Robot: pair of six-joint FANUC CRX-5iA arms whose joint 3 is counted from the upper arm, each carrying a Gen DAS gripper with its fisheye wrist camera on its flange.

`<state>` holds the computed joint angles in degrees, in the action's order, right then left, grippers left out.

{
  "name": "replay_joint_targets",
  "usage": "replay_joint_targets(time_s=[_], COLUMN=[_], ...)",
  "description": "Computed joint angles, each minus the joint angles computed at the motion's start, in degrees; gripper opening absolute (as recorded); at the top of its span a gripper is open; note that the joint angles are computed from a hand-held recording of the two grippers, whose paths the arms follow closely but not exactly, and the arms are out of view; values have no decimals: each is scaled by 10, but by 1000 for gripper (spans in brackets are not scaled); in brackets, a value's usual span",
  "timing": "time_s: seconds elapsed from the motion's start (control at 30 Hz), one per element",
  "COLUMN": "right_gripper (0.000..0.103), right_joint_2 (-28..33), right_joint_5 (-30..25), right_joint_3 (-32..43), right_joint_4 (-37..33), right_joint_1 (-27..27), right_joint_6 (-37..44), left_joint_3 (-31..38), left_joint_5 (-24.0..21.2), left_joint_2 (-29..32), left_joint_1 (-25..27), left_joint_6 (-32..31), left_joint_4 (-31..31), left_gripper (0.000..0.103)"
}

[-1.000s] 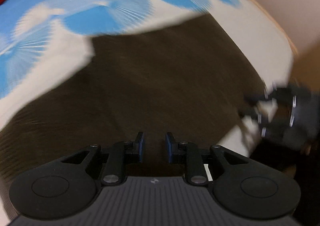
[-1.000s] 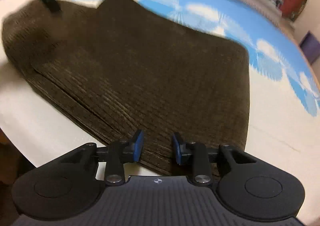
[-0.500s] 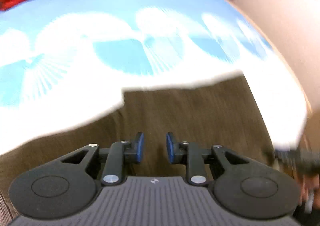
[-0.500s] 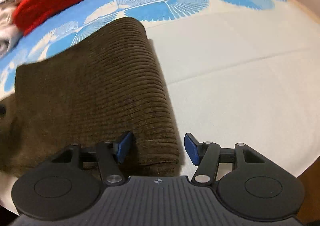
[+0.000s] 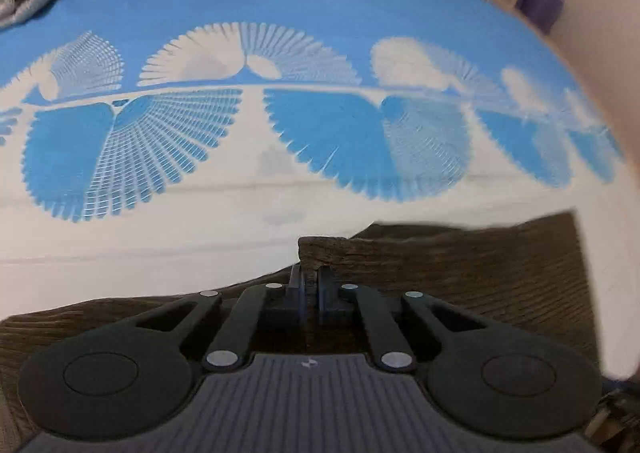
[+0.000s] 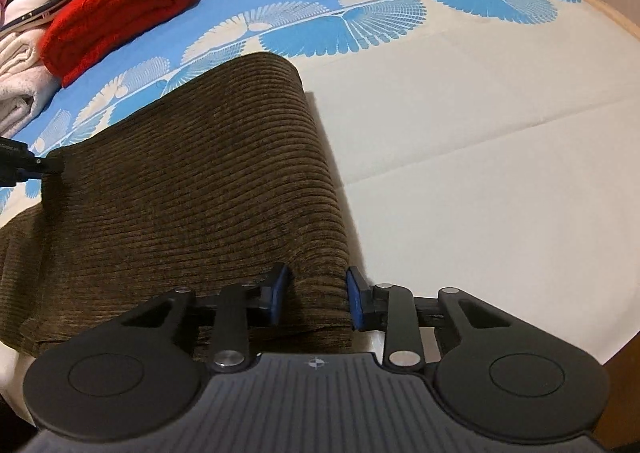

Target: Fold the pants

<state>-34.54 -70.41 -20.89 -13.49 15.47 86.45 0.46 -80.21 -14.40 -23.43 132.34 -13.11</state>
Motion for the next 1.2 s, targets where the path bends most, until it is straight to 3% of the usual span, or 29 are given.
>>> replay_joint_targets(time_s=[0.1, 0.2, 0.27, 0.37, 0.43, 0.53, 0.7, 0.8, 0.9, 1.03, 1.1, 1.13, 1.17, 1.2], right_gripper=[45, 56, 57, 56, 42, 33, 33, 41, 47, 52, 54, 54, 54, 54], right_joint_2=[9, 18, 27, 27, 25, 1, -3, -7, -9, -9, -7, -6, -6, -6], right_joint_5=[-7, -19, -32, -33, -36, -13, -10, -13, -17, -29, -34, -36, -39, -40], right_joint_3=[4, 12, 22, 22, 23, 4, 6, 3, 3, 8, 11, 11, 12, 12], right_joint_4=[-5, -14, -39, -45, -58, -20, -19, -14, -16, -21, -25, -27, -28, -28], right_joint_1=[-7, -26, -54, -59, -62, -20, -21, -17, -18, -23, -31, -34, -35, -35], right_joint_6=[-4, -24, -20, -16, 4, -4, -9, -18, -17, -18, -21, -25, -31, -37], left_joint_3=[11, 18, 2, -24, -22, -4, 46, 94, 103, 69, 26, 21, 4, 2], left_joint_5=[-7, 17, 52, 69, 44, -26, -52, -104, -105, -86, -91, -113, -106, -98], left_joint_2=[3, -26, -49, -46, -21, 24, 10, 12, -3, -8, 6, 25, 24, 20], left_joint_1=[-9, -25, -16, 21, 17, -9, -56, -79, -115, -192, -196, -197, -208, -223], left_joint_6=[-11, 21, 11, -73, -97, -97, -57, -34, 16, 137, 144, 140, 150, 167], left_joint_4=[-14, -50, -27, 63, 70, 29, -18, -12, -1, -25, 11, 28, 21, 0], left_gripper=[20, 20, 20, 20, 20, 21, 22, 23, 23, 23, 23, 29, 37, 37])
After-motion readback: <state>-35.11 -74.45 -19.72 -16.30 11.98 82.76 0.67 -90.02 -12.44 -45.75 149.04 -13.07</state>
